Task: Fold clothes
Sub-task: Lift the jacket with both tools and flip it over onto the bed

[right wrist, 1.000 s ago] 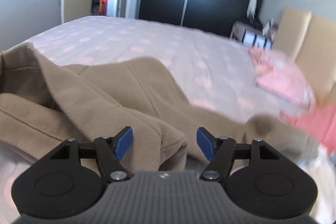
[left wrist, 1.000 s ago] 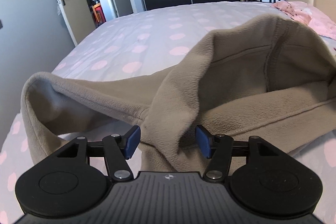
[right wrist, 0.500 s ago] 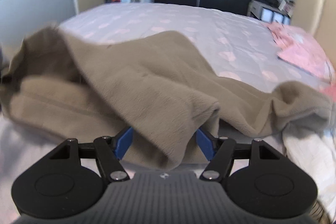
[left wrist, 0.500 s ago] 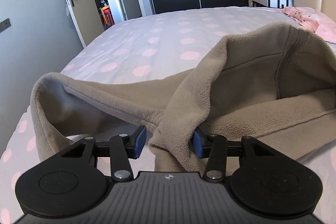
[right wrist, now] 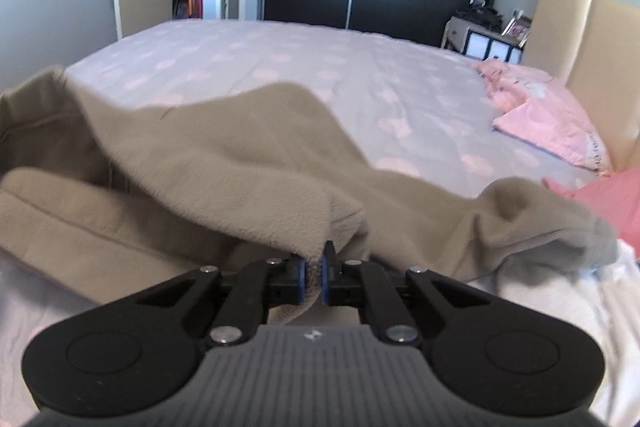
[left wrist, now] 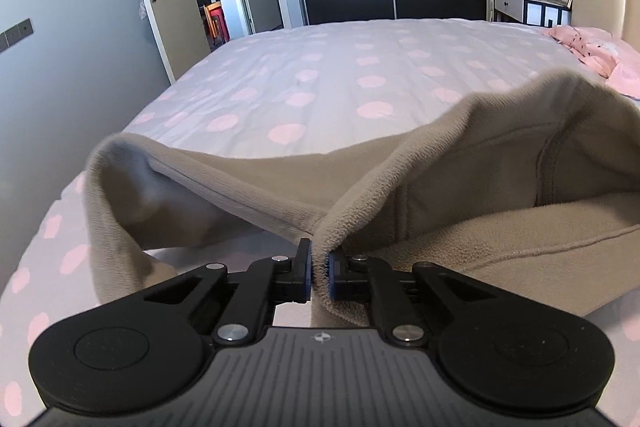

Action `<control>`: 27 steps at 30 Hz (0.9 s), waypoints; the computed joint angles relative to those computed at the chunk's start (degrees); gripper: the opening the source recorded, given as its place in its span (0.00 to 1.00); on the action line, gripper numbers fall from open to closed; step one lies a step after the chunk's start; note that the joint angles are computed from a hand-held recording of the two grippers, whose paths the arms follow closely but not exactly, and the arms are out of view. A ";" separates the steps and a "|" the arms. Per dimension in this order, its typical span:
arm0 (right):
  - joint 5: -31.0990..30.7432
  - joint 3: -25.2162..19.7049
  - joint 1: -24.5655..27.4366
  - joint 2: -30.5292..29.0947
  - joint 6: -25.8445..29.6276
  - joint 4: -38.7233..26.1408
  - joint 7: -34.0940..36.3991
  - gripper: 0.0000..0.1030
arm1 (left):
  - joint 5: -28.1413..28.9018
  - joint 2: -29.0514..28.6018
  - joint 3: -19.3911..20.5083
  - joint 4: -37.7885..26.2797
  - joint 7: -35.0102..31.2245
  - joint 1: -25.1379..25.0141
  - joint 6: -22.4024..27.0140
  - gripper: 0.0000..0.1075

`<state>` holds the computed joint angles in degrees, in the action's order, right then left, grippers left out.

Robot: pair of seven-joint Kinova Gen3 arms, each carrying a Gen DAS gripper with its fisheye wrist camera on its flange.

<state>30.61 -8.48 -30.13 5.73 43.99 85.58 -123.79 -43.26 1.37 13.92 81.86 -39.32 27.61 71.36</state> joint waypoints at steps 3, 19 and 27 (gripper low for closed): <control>-1.37 0.02 1.10 -2.70 0.18 0.67 0.62 0.07 | 0.67 -2.98 0.93 0.24 -0.44 0.13 1.21 0.05; -17.65 -5.38 6.95 -17.36 17.50 9.76 18.34 0.06 | 14.31 -12.30 15.22 3.90 -15.20 -0.77 15.42 0.04; -16.17 -9.00 6.32 -16.42 17.90 16.93 21.79 0.06 | 12.43 -5.61 17.96 9.69 -18.10 6.96 18.67 0.04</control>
